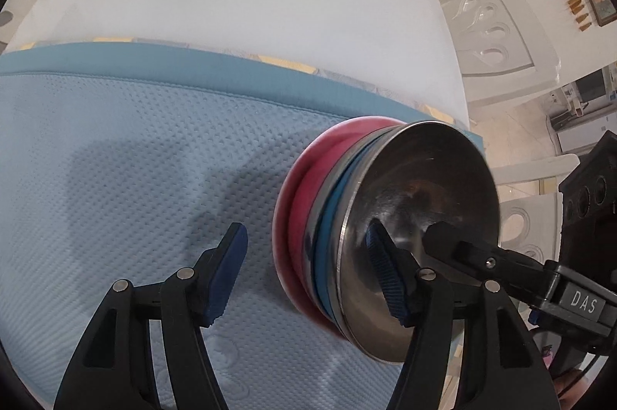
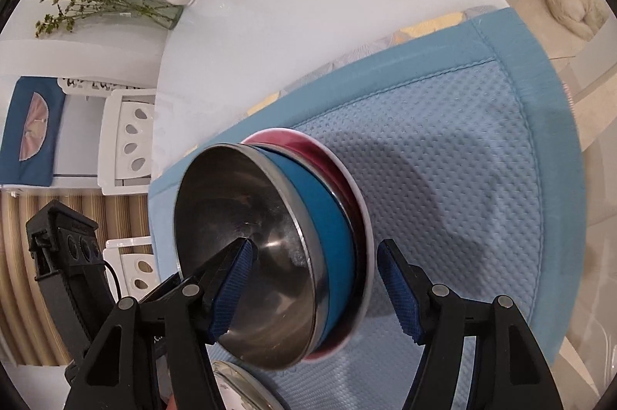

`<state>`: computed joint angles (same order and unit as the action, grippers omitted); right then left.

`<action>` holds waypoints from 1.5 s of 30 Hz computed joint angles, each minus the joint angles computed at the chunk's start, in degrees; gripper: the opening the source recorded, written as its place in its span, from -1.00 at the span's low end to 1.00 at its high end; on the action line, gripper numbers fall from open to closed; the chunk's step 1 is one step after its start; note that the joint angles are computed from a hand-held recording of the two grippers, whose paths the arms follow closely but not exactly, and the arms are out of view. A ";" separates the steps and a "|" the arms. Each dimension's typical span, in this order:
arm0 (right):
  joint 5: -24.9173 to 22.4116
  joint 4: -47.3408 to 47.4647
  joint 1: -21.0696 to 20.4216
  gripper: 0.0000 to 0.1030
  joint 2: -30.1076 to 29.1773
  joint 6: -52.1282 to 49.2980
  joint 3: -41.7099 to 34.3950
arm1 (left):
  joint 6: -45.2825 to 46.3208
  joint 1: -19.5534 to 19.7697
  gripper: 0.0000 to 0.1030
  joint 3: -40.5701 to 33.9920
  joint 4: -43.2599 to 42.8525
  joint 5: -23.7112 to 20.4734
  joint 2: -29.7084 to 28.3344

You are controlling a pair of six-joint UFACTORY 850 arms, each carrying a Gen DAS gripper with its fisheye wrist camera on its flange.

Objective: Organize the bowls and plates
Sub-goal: 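Close both grippers on the rims of the three nested bowls, then carry the nested bowl stack with both grippers over the plate stack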

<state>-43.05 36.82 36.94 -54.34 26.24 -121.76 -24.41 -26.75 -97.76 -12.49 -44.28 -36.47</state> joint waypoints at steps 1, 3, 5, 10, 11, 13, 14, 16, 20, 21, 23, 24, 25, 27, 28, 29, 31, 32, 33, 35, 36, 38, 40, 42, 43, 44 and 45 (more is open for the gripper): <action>-0.06 -0.21 0.03 0.28 -0.20 0.06 -0.23 | 0.31 0.08 0.12 0.17 -0.49 0.29 -0.05; -0.18 -0.91 0.15 0.20 -0.94 0.44 -1.14 | 0.49 0.11 0.00 0.19 -0.63 0.36 -0.29; -1.06 -2.60 0.20 0.07 -2.01 1.90 -2.74 | 1.92 0.24 -0.12 0.59 -2.10 1.37 -0.20; 0.34 -2.04 0.00 -0.12 -1.79 1.69 -1.10 | 2.17 -0.11 -0.25 1.50 -1.31 3.94 0.37; 1.57 -0.38 -0.15 -0.12 -1.20 0.60 0.32 | 2.05 -0.13 -0.25 1.76 -1.27 4.31 0.51; 4.15 3.53 -0.41 -0.12 0.25 -2.57 3.63 | 2.42 -0.24 -0.26 1.80 -0.94 4.70 0.50; 4.68 4.17 -0.40 -0.12 0.52 -3.34 4.20 | 2.57 -0.30 -0.26 1.75 -0.79 4.71 0.48; 6.00 5.16 -0.30 -0.12 1.22 -4.65 5.57 | 3.13 -0.39 -0.27 1.52 -0.67 4.48 0.39; 6.00 2.30 0.26 -0.12 1.71 -3.89 5.63 | 5.79 -0.18 -0.27 2.08 -1.60 4.61 0.81; 5.73 1.59 0.38 -0.13 1.63 -3.35 5.29 | 6.24 -0.07 -0.27 2.24 -2.03 4.46 0.94; 5.58 0.71 0.67 -0.15 1.78 -2.61 5.21 | 6.21 0.06 -0.28 2.50 -2.25 4.10 1.24; 5.28 0.70 0.77 -0.16 1.63 -2.42 4.87 | 5.78 0.00 -0.28 2.72 -1.77 4.10 1.49; 4.98 0.63 0.87 -0.16 1.44 -2.19 4.45 | 5.11 -0.11 -0.28 3.06 -0.93 4.20 1.87; 4.23 0.13 1.23 -0.16 1.19 -1.52 3.67 | 3.97 -0.30 -0.28 3.11 0.43 3.93 2.22; 3.97 -0.06 1.36 -0.16 0.97 -1.18 3.21 | 3.47 -0.34 -0.28 3.49 0.70 3.94 2.64; 3.71 0.08 1.46 -0.16 0.99 -1.37 3.12 | 3.16 -0.33 -0.28 3.81 0.88 4.01 2.97; 4.01 0.92 1.61 -0.16 1.41 -1.95 3.66 | 2.51 -0.33 -0.28 4.93 1.38 4.33 4.10; 4.10 1.33 1.68 -0.16 1.63 -2.28 3.91 | 2.39 -0.31 -0.28 5.38 1.43 4.46 4.58; 4.08 1.62 1.80 -0.16 1.93 -2.49 4.18 | 2.18 -0.35 -0.28 5.66 1.60 4.49 4.92; 4.03 1.85 1.96 -0.16 2.30 -2.61 4.42 | 1.62 -0.44 -0.28 6.85 2.07 4.75 6.09; 4.04 2.02 2.02 -0.16 2.45 -2.75 4.50 | 1.28 -0.46 -0.28 7.30 2.12 4.87 6.55; 4.17 2.57 2.19 -0.16 3.07 -3.18 5.09 | 0.37 -0.44 -0.28 8.93 2.09 5.35 8.11; 3.89 2.04 2.74 -0.16 3.65 -2.53 4.98 | -0.22 -0.45 -0.28 10.75 2.06 5.93 9.84; 3.63 1.18 3.25 -0.16 4.33 -2.07 5.20 | -0.93 -0.50 -0.28 12.21 2.09 6.37 11.30; 3.44 0.46 3.65 -0.16 4.65 -1.57 5.07 | -1.43 -0.52 -0.28 13.07 2.18 6.63 12.19; 3.45 0.11 3.92 -0.16 4.95 -1.31 5.15 | -1.97 -0.56 -0.28 14.00 2.41 6.91 13.18; 3.49 -0.25 4.25 -0.16 5.37 -0.92 5.34 | -2.47 -0.60 -0.28 15.09 2.67 7.25 14.36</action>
